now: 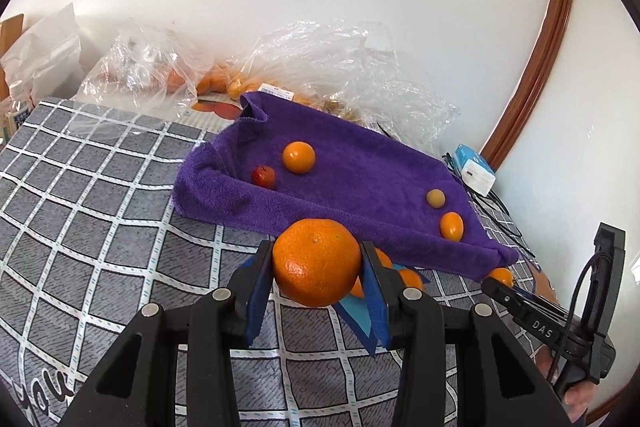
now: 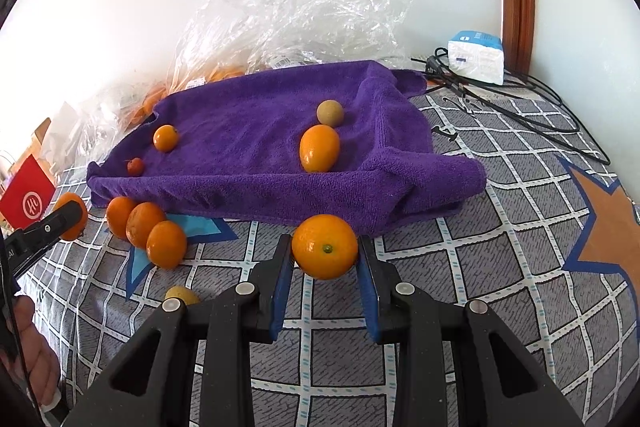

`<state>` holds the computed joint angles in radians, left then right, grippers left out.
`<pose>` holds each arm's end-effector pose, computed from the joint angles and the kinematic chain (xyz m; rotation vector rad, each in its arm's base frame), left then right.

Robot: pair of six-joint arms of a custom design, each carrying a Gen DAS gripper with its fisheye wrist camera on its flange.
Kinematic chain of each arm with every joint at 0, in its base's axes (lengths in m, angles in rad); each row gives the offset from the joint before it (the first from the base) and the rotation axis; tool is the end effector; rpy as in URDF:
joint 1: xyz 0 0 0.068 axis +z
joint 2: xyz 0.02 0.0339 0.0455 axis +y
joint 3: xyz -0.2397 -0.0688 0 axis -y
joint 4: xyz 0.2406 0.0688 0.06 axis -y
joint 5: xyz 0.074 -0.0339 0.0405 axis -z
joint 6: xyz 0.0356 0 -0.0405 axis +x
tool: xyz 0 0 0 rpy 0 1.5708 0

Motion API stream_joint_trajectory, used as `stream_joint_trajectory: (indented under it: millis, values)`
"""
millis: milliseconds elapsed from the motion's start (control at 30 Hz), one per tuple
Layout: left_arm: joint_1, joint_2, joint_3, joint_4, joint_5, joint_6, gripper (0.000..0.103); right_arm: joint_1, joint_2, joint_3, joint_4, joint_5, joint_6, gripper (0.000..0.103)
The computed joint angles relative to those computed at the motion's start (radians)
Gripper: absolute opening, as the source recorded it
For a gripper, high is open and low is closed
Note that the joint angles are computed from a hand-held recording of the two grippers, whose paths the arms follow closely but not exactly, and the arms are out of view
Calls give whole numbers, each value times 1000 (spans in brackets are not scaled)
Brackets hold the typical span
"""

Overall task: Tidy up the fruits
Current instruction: 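Carry both oranges onto the purple towel and lower them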

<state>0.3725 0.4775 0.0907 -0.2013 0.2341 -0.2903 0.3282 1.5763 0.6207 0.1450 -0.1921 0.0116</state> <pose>0.1362 0.0443 0.1282 -0.5699 2.0708 -0.2047 0.2669 0.0981 0.1124 -0.4687 2.3511 0.3893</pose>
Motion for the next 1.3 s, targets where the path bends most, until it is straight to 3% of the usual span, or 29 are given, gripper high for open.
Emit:
stream_joint_trajectory:
  millis: [133,267,467,800,1100,1200,1300]
  values:
    - [27,-13,7,-9,2,-3,40,-9,-29,7,-35,-58,23,31]
    - [107,2,43,-46,65,25,40,5,-77,27,-77,-56,31,31]
    - [175,75,148,-66,72,85,40,42,-88,122,-128,-27,36,31]
    - [138,428,324,178,1,61,40,92,68,342,-134,12,74,31]
    - [89,698,314,412,-53,44,40,107,243,408,-74,24,100,31]
    - [86,736,309,427,-52,45,40,92,295,426,-84,-24,112,31]
    - [73,756,306,438,-63,54,40,103,304,422,-81,9,91,31]
